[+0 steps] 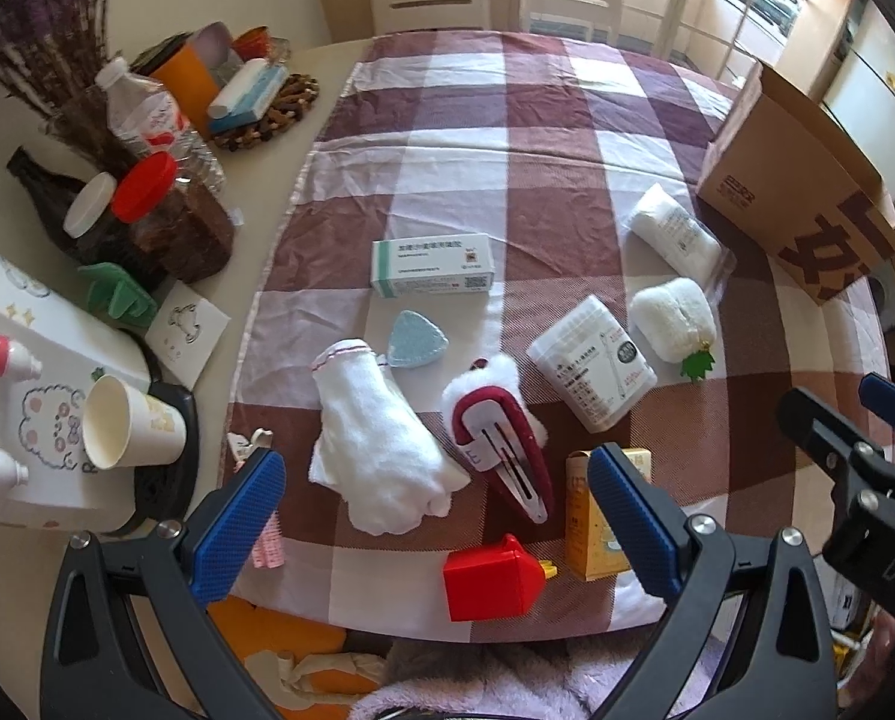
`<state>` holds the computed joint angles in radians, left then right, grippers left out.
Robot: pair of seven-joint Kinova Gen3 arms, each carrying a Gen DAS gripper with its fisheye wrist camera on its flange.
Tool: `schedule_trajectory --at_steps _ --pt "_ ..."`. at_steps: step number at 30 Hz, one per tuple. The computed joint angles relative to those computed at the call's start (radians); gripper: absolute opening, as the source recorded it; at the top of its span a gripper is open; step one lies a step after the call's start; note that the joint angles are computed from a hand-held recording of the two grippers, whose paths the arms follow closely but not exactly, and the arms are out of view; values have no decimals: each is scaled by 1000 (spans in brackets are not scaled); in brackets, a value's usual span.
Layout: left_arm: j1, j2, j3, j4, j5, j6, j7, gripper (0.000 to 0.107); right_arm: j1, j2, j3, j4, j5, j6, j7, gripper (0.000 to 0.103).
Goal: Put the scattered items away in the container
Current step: 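Move the left tool toward the red cube while the right tool approaches the yellow Butter bear box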
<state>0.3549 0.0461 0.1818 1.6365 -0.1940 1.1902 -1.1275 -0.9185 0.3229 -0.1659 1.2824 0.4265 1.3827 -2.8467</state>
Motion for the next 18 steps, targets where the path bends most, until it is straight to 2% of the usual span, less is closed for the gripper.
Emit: schedule_trajectory --at_steps 4,9,12,18 --pt "-5 -28 -4 26 0 -16 74 102 2 -10 3 15 29 -5 38 89" --pt "-34 -84 -8 100 30 -30 193 103 108 -55 -20 96 -109 -138 129 89" --pt "-60 -124 -7 170 57 -42 278 103 141 -67 -34 158 -170 -214 174 89" --pt "-49 -153 51 290 41 -61 413 102 177 -22 -57 230 -293 -322 317 87"
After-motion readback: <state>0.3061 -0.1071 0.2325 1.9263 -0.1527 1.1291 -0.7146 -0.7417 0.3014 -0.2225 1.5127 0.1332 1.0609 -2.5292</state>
